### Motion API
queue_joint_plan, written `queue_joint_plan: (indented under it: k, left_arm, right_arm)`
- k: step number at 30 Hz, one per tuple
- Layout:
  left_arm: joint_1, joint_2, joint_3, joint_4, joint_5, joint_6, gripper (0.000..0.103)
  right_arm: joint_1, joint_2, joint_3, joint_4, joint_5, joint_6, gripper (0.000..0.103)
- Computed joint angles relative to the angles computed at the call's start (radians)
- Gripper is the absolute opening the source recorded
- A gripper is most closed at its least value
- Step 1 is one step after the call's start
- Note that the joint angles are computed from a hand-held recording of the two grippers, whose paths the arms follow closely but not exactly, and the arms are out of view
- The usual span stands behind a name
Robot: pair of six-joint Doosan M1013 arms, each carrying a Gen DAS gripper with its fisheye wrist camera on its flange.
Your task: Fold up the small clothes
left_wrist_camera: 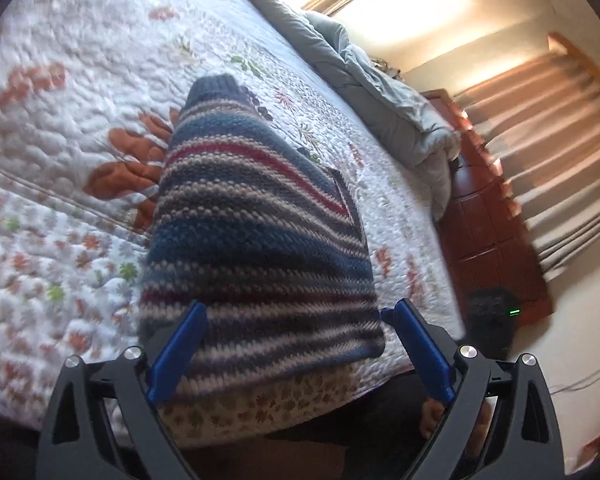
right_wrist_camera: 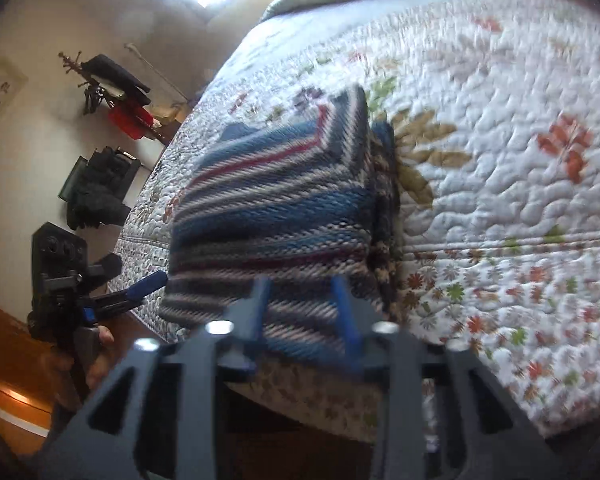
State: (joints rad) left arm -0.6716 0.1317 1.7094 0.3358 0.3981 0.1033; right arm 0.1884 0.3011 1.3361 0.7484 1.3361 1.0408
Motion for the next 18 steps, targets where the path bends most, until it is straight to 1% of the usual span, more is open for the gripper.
queue_joint_plan:
  k: [1, 2, 3, 6, 7, 8, 9, 10, 12, 13, 14, 16, 17, 18]
  left_arm:
    - [-0.035, -0.003, -0.03, 0.085, 0.096, -0.047, 0.098]
    - [-0.063, -0.002, -0.053, 0.135, 0.174, -0.071, 0.099]
    - [-0.102, 0.001, -0.082, 0.197, 0.276, -0.087, 0.099]
    - [-0.219, 0.038, -0.187, 0.339, 0.62, -0.079, 0.099]
    - [-0.256, 0.054, -0.217, 0.383, 0.724, -0.083, 0.099]
    - [-0.28, 0.064, -0.239, 0.408, 0.791, -0.09, 0.099]
    - [-0.302, 0.069, -0.252, 0.424, 0.839, -0.104, 0.099]
    - [-0.325, 0.069, -0.257, 0.435, 0.87, -0.137, 0.099]
    - [-0.351, 0.061, -0.256, 0.445, 0.886, -0.199, 0.099]
    - [-0.363, 0.06, -0.264, 0.428, 0.905, -0.212, 0.099]
    - [-0.369, 0.061, -0.271, 0.41, 0.92, -0.207, 0.099]
    - [-0.384, 0.057, -0.282, 0.39, 0.937, -0.205, 0.099]
    - [-0.391, 0.052, -0.285, 0.383, 0.941, -0.206, 0.099]
    - [-0.397, 0.047, -0.286, 0.379, 0.937, -0.203, 0.099]
  right_arm:
    - [-0.003, -0.026, 0.017, -0.005, -0.024, -0.009, 0.065]
    - [-0.007, -0.061, 0.041, -0.016, -0.056, -0.016, 0.078]
    - [-0.011, -0.088, 0.06, -0.027, -0.08, -0.021, 0.086]
    - [-0.025, -0.181, 0.135, -0.062, -0.152, -0.045, 0.092]
    - [-0.029, -0.197, 0.147, -0.07, -0.166, -0.049, 0.093]
    - [-0.035, -0.23, 0.176, -0.079, -0.187, -0.048, 0.096]
    - [-0.037, -0.249, 0.19, -0.099, -0.202, -0.032, 0.097]
    - [-0.035, -0.26, 0.201, -0.12, -0.223, -0.018, 0.097]
    - [-0.026, -0.309, 0.237, -0.193, -0.288, 0.032, 0.098]
    - [-0.027, -0.322, 0.246, -0.205, -0.298, 0.032, 0.099]
    - [-0.029, -0.339, 0.252, -0.225, -0.29, 0.035, 0.099]
    - [-0.028, -0.348, 0.245, -0.265, -0.253, 0.046, 0.099]
    - [-0.029, -0.354, 0.239, -0.275, -0.236, 0.055, 0.099]
    - [-0.031, -0.363, 0.239, -0.276, -0.236, 0.057, 0.099]
